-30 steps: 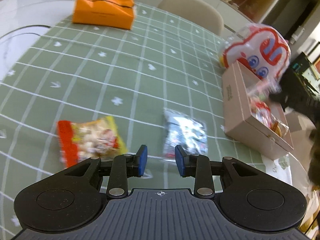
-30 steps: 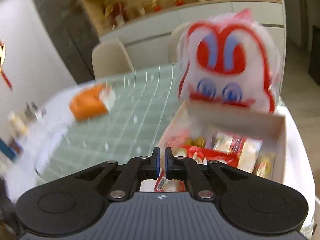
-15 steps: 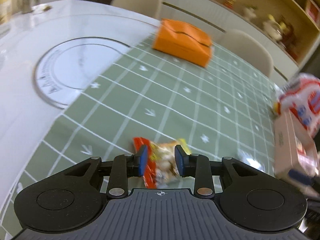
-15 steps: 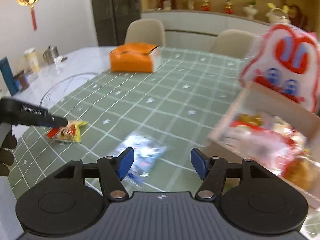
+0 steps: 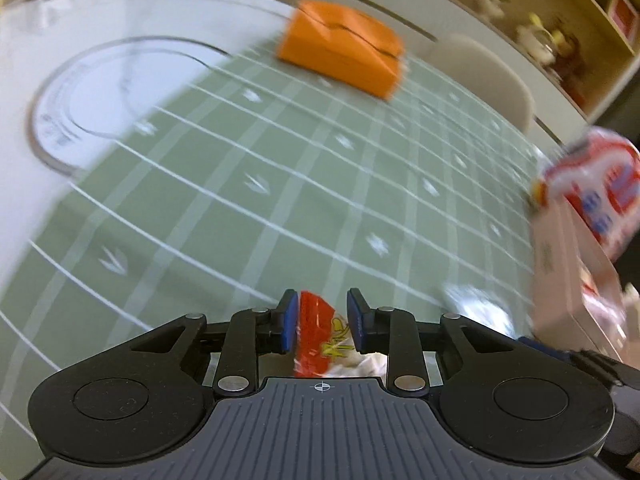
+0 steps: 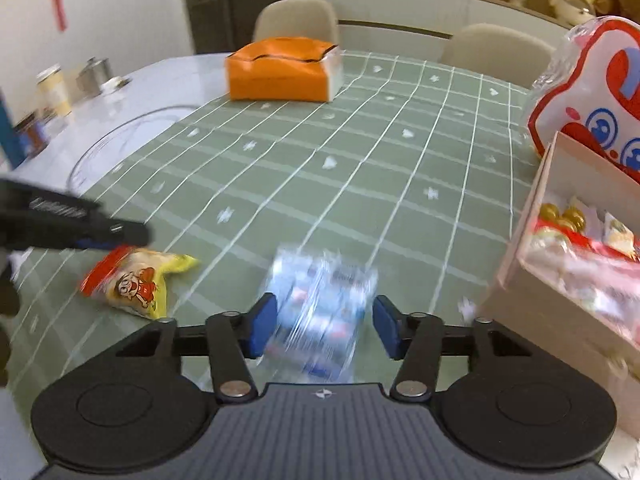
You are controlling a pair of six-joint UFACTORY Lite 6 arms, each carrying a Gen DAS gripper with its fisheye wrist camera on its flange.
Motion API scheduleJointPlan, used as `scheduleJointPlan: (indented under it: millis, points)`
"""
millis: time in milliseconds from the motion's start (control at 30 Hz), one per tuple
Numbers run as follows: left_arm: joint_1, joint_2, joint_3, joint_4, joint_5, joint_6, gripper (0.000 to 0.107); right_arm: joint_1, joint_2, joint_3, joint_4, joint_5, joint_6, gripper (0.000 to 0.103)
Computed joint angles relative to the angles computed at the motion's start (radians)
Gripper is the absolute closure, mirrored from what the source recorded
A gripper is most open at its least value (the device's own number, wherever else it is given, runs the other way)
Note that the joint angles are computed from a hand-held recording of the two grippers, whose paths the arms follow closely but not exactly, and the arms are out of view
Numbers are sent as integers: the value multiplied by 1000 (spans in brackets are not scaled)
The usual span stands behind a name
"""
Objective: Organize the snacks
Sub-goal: 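Grasp the yellow biscuit-ball bag with the left gripper while the right grasps the blue-and-white candy packet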
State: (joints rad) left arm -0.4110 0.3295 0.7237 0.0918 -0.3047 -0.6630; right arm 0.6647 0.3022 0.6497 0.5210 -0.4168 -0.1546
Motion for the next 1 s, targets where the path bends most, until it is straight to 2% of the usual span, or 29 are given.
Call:
scheduleJointPlan:
  millis: [133, 267, 300, 367, 433, 467, 500, 567, 667, 767, 800, 867, 933, 1000]
  points:
    - [-109, -30, -27, -7, 14, -46, 77, -3, -147, -194, -10, 8, 28, 62]
    - [-195, -64, -67, 101, -11, -201, 77, 27, -321, -395, 156, -49, -90, 62]
    - [-217, -73, -79, 64, -25, -183, 77, 23, -362, -434, 173, -48, -99, 62]
    - [-271, -132, -129, -118, -33, -50, 77, -3, -443, -492, 160, -22, -98, 62]
    - [-304, -198, -181, -327, -34, 115, 77, -50, -493, -513, 35, 13, -13, 57]
    - [-319, -230, -211, -432, -43, 182, 77, -63, -500, -510, -35, 17, 41, 49]
    - [-335, -252, -230, -537, -50, 248, 77, -63, -488, -498, -82, 7, 82, 42]
    - [-378, -287, -263, -704, -52, 356, 77, -43, -409, -423, -121, -18, 109, 40]
    - [-415, -309, -292, -730, -41, 344, 77, -49, -215, -227, -187, -10, 139, 40]
    - [-487, -319, -330, -777, -77, 315, 77, -92, -22, 2, -288, 83, 278, 39]
    - [-510, -318, -336, -795, -89, 310, 77, -109, 40, 83, -357, 134, 370, 29]
    - [-561, -302, -340, -837, -116, 303, 77, -107, 77, 138, -372, 149, 429, 25]
    - [-612, -285, -342, -879, -145, 295, 77, -90, 104, 183, -286, 189, 321, 27]
    - [-658, -266, -342, -915, -179, 272, 77, -57, 110, 169, -155, 168, 111, 34]
